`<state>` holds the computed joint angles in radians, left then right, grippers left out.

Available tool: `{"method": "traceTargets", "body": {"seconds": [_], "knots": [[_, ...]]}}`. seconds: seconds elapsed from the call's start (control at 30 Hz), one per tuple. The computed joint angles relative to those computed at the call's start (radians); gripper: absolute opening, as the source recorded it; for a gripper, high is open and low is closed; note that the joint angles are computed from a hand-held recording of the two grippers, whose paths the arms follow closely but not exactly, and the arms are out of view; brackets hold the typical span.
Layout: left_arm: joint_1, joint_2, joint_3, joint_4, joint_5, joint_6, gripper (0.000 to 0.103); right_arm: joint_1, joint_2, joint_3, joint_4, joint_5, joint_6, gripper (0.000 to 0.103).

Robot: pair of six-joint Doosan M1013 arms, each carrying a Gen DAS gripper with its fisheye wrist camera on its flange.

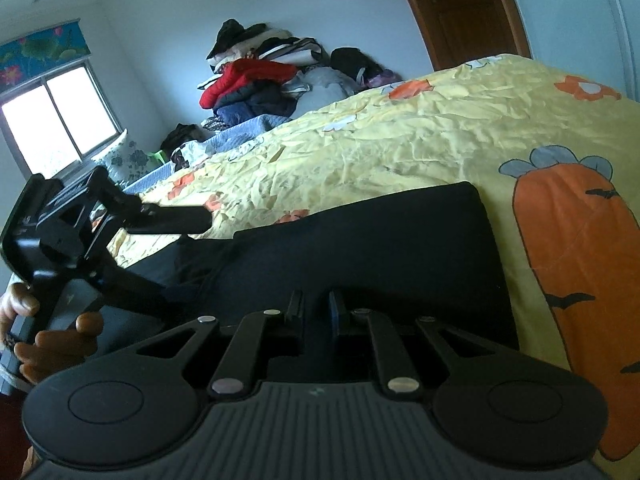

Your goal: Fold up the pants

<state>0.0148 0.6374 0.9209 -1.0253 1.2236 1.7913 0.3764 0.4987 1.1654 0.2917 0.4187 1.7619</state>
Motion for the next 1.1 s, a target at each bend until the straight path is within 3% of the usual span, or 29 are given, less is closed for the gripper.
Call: {"method": "traceTargets", "body": {"seconds": [0.07, 0.13, 0.2, 0.27, 0.33, 0.37, 0.4, 0.47, 0.63, 0.77, 0.83, 0.9, 1.0, 1.07, 1.1], "knots": [[-0.006, -0.001, 0.002, 0.018, 0.004, 0.000, 0.062, 0.002, 0.001, -0.004, -0.013, 0.007, 0.006, 0.012], [-0.015, 0.005, -0.013, 0.073, 0.019, -0.022, 0.013, 0.002, 0.002, -0.008, -0.024, 0.014, 0.020, 0.012], [-0.015, -0.004, 0.010, 0.074, 0.009, -0.024, 0.004, 0.003, 0.004, -0.013, -0.032, 0.022, 0.030, 0.012], [-0.011, -0.034, 0.058, 0.065, -0.041, 0.016, 0.004, 0.005, 0.006, -0.021, -0.048, 0.032, 0.038, 0.013], [-0.011, -0.069, 0.102, 0.082, -0.088, 0.062, 0.003, 0.007, 0.008, -0.031, -0.043, 0.045, 0.022, 0.020], [-0.013, -0.089, 0.123, 0.102, -0.113, 0.083, 0.003, 0.007, 0.009, -0.036, -0.031, 0.048, 0.002, 0.033], [-0.015, -0.106, 0.139, 0.120, -0.134, 0.102, 0.003, 0.008, 0.010, -0.041, -0.014, 0.047, -0.028, 0.053], [-0.017, -0.142, 0.174, 0.161, -0.178, 0.128, 0.003, 0.013, 0.010, -0.047, 0.031, 0.035, -0.112, 0.075], [-0.010, -0.196, 0.224, 0.265, -0.265, 0.143, 0.004, 0.034, 0.024, -0.086, 0.059, 0.033, -0.240, 0.074], [-0.011, -0.173, 0.194, 0.345, -0.228, 0.064, 0.006, 0.040, 0.054, -0.132, 0.013, 0.074, -0.220, 0.074], [-0.015, -0.180, 0.205, 0.372, -0.244, 0.038, 0.024, 0.038, 0.075, -0.167, -0.010, 0.141, -0.198, 0.075], [-0.021, -0.194, 0.217, 0.405, -0.279, 0.019, 0.029, 0.035, 0.089, -0.185, -0.034, 0.187, -0.169, 0.074], [-0.039, -0.237, 0.257, 0.531, -0.396, -0.016, 0.030, 0.034, 0.081, -0.176, -0.040, 0.164, -0.170, 0.075], [-0.046, -0.243, 0.255, 0.571, -0.429, -0.028, 0.032, 0.037, 0.083, -0.185, -0.088, 0.150, -0.142, 0.075], [-0.048, -0.243, 0.252, 0.570, -0.436, -0.022, 0.040, 0.037, 0.091, -0.200, -0.114, 0.163, -0.123, 0.076]]}}
